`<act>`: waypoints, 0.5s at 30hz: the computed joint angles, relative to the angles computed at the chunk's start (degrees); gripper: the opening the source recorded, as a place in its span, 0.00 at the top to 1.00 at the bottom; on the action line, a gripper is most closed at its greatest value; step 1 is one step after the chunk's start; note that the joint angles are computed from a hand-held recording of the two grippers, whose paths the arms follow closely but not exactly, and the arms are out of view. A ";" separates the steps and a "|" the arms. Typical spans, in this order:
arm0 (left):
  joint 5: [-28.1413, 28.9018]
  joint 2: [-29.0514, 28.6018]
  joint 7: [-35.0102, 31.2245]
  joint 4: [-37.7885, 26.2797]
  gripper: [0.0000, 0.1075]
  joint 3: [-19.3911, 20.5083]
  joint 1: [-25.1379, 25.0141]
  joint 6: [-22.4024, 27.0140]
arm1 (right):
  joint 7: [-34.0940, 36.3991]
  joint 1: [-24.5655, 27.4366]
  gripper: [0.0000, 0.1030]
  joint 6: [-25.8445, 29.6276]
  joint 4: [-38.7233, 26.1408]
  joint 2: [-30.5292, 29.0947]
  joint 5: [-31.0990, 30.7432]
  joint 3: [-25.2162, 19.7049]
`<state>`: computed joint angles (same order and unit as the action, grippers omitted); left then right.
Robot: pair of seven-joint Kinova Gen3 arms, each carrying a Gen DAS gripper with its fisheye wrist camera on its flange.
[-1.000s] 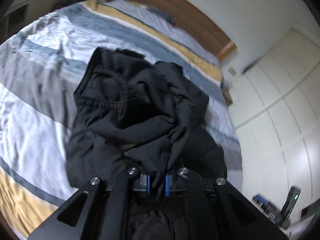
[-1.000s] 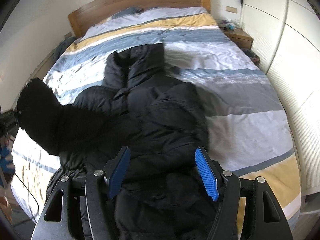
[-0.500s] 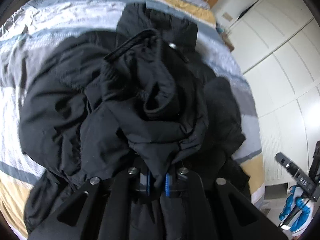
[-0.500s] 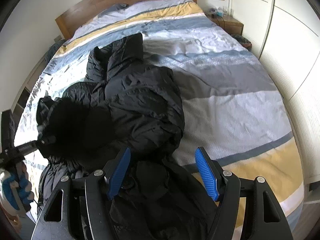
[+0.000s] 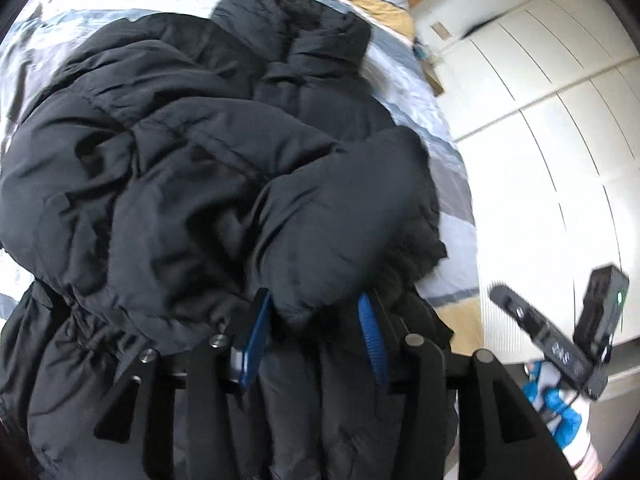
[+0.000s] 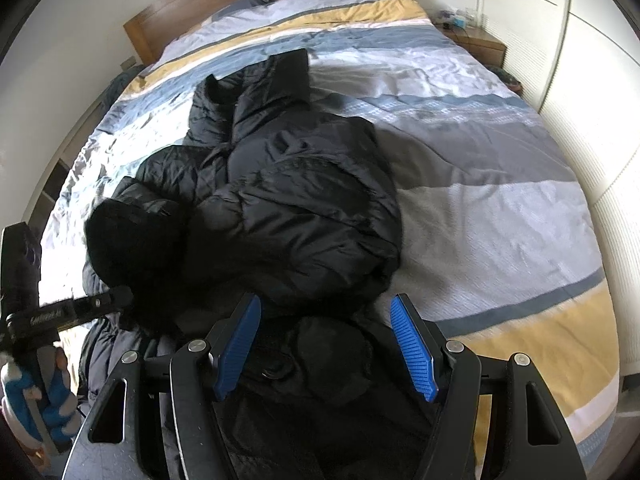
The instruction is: Fold large clothes
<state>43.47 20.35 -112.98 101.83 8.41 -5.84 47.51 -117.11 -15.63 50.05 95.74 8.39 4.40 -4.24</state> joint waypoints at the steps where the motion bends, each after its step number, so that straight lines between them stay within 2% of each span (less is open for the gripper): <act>1: 0.33 -0.25 -0.61 0.30 0.60 0.21 -0.36 0.64 | -0.34 -0.31 0.35 0.00 -0.42 0.18 0.35 -0.10; 5: 2.54 -2.05 -3.57 3.00 0.60 -0.38 -2.22 2.34 | -0.69 -0.97 0.35 0.02 -2.00 0.53 0.78 -0.34; 8: 1.79 -4.55 -3.96 4.72 0.60 -2.38 -2.85 1.66 | -0.24 -2.02 0.35 0.03 -4.13 1.30 1.09 -0.92; 12: -4.05 -7.63 -2.50 5.43 0.60 -5.92 -3.52 -1.04 | 2.89 -3.74 0.35 -1.24 -8.35 3.63 -0.40 -2.34; 15: -8.05 -7.23 -0.90 3.96 0.60 -7.53 -4.69 -2.43 | 6.48 -5.25 0.35 -2.54 -12.34 6.37 -2.68 -3.66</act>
